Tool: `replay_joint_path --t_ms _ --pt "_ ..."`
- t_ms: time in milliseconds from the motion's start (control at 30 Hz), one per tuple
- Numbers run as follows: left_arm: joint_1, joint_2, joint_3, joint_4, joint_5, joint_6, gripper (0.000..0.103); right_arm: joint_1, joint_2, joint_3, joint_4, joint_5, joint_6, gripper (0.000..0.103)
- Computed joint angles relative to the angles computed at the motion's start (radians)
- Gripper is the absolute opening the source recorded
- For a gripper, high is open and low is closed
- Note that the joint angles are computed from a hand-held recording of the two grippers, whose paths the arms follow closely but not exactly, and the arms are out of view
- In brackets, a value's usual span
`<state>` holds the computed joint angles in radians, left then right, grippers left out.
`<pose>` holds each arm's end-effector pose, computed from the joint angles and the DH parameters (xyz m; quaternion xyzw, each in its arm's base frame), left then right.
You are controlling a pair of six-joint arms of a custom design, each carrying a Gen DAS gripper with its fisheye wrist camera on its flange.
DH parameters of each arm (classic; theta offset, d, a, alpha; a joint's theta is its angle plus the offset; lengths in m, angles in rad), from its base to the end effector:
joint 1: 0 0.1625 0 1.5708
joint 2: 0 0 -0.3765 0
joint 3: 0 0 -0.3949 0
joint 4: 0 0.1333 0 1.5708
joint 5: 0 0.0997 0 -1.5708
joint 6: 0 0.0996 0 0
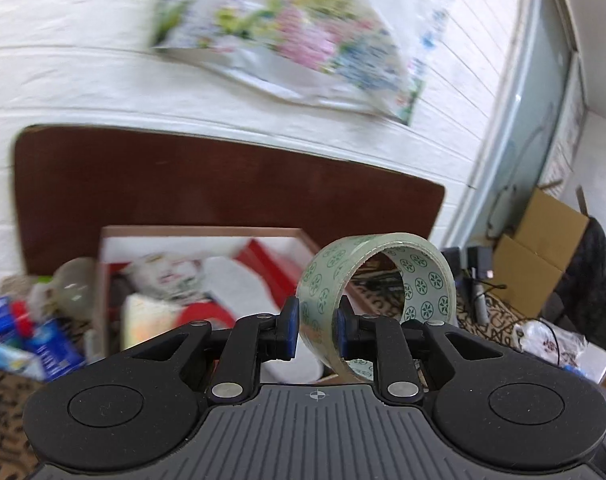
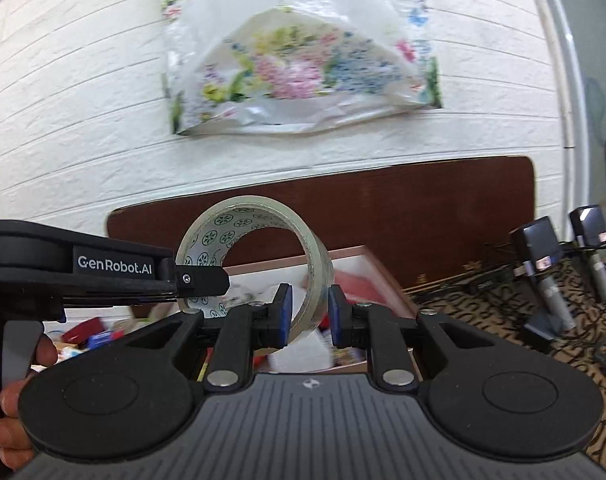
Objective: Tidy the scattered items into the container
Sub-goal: 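Lift the clear tape roll with the left tool over the cardboard box, then open the left tool to drop the tape roll into the box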
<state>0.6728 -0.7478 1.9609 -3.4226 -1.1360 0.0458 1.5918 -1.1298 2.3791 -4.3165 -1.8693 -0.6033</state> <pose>-0.3195 -0.4787 0.0355 0.3611 0.8565 -0.3638 0.0598 0.1121 -0.3856 0.2207 0.1263 -0.7208 0.6132 0.2975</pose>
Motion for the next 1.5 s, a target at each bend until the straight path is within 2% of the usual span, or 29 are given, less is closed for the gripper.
replay_joint_path --t_ms 200,267,300,367,400,433,467,500,567,667,733,833,867,1000,1067,1267,1500 --pt "0.045 0.123 -0.14 0.056 -0.046 -0.003 0.018 -0.112 -0.052 -0.028 0.074 0.069 -0.001 0.021" --pt "0.067 0.163 -0.191 0.089 -0.06 0.012 0.042 -0.134 -0.041 -0.055 0.096 0.079 -0.002 0.021" --pt "0.079 0.174 -0.211 0.115 -0.061 0.002 0.047 -0.148 -0.034 -0.069 0.109 0.086 -0.002 0.021" --pt "0.101 0.188 -0.226 0.107 -0.067 -0.028 0.077 -0.185 -0.015 -0.099 0.138 0.113 0.017 0.023" --pt "0.11 0.191 -0.218 0.068 -0.071 -0.036 0.081 -0.19 -0.002 -0.119 0.154 0.089 0.02 0.023" --pt "0.117 0.193 -0.21 0.027 -0.074 -0.035 0.081 -0.198 0.008 -0.128 0.156 0.077 0.021 0.026" --pt "0.123 0.191 -0.207 0.012 -0.077 -0.027 0.081 -0.21 0.017 -0.129 0.143 0.086 0.031 0.036" --pt "0.127 0.188 -0.206 0.013 -0.078 -0.022 0.081 -0.224 0.027 -0.124 0.116 0.1 0.043 0.051" --pt "0.128 0.185 -0.205 0.012 -0.07 -0.02 0.081 -0.236 0.046 -0.116 0.054 0.11 0.056 0.062" --pt "0.122 0.185 -0.198 0.004 -0.063 -0.006 0.082 -0.241 0.051 -0.102 0.019 0.138 0.058 0.059" --pt "0.114 0.175 -0.181 0.011 -0.052 0.0 0.083 -0.233 0.047 -0.097 0.026 0.142 0.05 0.059" --pt "0.095 0.153 -0.143 0.009 -0.015 0.005 0.092 -0.21 0.036 -0.091 0.052 0.132 0.056 0.059" --pt "0.086 0.145 -0.124 -0.009 0.003 0.007 0.094 -0.204 0.03 -0.087 0.063 0.136 0.062 0.063" --pt "0.059 0.096 -0.038 -0.086 0.057 -0.022 0.103 -0.16 0.034 -0.066 0.041 0.12 0.051 0.095" --pt "0.051 0.059 0.007 -0.104 0.064 -0.042 0.103 -0.128 0.054 -0.058 -0.012 0.089 0.038 0.101" --pt "0.029 -0.054 0.153 -0.168 0.133 -0.088 0.103 -0.037 0.072 -0.024 -0.021 0.043 0.027 0.102" --pt "0.038 -0.226 0.326 -0.19 0.224 -0.164 0.103 0.101 0.185 -0.053 -0.03 -0.042 0.009 0.102"
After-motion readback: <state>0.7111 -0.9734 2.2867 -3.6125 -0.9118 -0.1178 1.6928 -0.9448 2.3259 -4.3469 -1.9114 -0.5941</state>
